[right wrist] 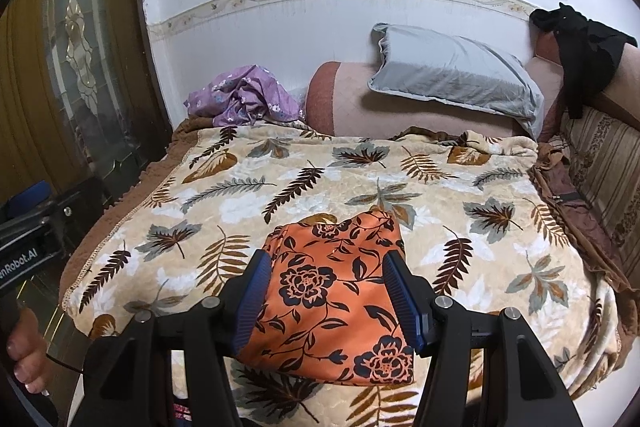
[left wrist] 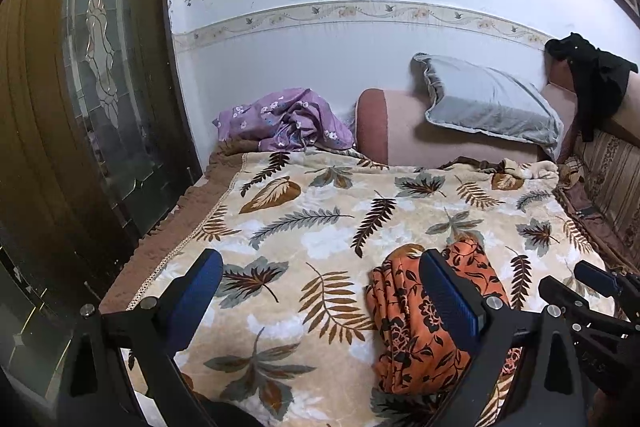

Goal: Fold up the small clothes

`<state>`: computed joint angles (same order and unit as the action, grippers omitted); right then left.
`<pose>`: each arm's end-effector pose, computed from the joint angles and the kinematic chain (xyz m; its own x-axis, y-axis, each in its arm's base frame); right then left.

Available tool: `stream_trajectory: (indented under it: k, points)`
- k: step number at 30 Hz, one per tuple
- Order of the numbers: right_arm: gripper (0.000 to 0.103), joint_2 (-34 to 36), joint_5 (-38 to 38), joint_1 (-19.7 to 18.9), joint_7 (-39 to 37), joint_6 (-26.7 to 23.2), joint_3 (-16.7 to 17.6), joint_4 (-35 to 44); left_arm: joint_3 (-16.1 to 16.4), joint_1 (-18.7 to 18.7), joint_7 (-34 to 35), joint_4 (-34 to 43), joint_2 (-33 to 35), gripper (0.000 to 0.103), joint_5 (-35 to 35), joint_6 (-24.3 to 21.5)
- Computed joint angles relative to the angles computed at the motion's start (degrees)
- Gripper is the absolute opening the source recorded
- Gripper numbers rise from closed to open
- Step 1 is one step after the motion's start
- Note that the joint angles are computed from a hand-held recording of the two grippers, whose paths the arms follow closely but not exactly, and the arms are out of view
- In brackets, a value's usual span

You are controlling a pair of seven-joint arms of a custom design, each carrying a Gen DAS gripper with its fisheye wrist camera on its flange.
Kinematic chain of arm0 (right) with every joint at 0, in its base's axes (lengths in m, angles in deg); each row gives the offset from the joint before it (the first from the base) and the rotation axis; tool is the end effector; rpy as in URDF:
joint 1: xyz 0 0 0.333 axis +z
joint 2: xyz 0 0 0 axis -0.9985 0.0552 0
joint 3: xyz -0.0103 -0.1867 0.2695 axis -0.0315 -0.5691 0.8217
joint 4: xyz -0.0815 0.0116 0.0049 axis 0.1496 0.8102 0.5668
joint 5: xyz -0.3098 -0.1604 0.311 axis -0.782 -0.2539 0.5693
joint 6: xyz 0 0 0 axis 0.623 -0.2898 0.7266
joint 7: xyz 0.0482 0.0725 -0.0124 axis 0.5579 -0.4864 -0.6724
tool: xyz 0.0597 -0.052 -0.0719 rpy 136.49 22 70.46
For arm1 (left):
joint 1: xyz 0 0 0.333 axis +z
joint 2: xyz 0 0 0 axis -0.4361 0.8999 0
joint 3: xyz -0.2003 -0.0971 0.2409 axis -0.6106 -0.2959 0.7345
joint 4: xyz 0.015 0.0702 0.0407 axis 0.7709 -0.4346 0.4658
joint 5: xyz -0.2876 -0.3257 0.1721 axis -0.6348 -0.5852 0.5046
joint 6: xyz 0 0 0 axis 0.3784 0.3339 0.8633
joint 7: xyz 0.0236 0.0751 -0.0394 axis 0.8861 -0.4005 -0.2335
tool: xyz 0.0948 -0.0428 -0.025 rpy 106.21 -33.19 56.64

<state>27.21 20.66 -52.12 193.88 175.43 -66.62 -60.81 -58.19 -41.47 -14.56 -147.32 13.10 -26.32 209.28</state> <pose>0.4003 0.4930 0.5894 -0.0545 -0.9953 -0.0799 -0.5707 0.0967 -0.8155 0.4320 -0.2925 0.6745 -0.0928 -0.9944 -0.0507 -0.5382 0.0929 -0.8377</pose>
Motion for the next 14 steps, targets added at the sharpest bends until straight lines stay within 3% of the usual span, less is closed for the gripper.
stream_trajectory:
  k: [10, 14]
  points:
    - [0.062, 1.8, 1.44, -1.82, -2.4, 5.09, -2.35, 0.06, -0.32, 0.63, -0.77, 3.7, 5.24, 0.098, 0.03, -0.51]
    - [0.062, 0.64, -1.47, -4.51, 0.01, 10.11, -4.28, -3.44, -0.97, 1.88, -3.5, 5.81, 8.57, 0.098, 1.38, 0.03]
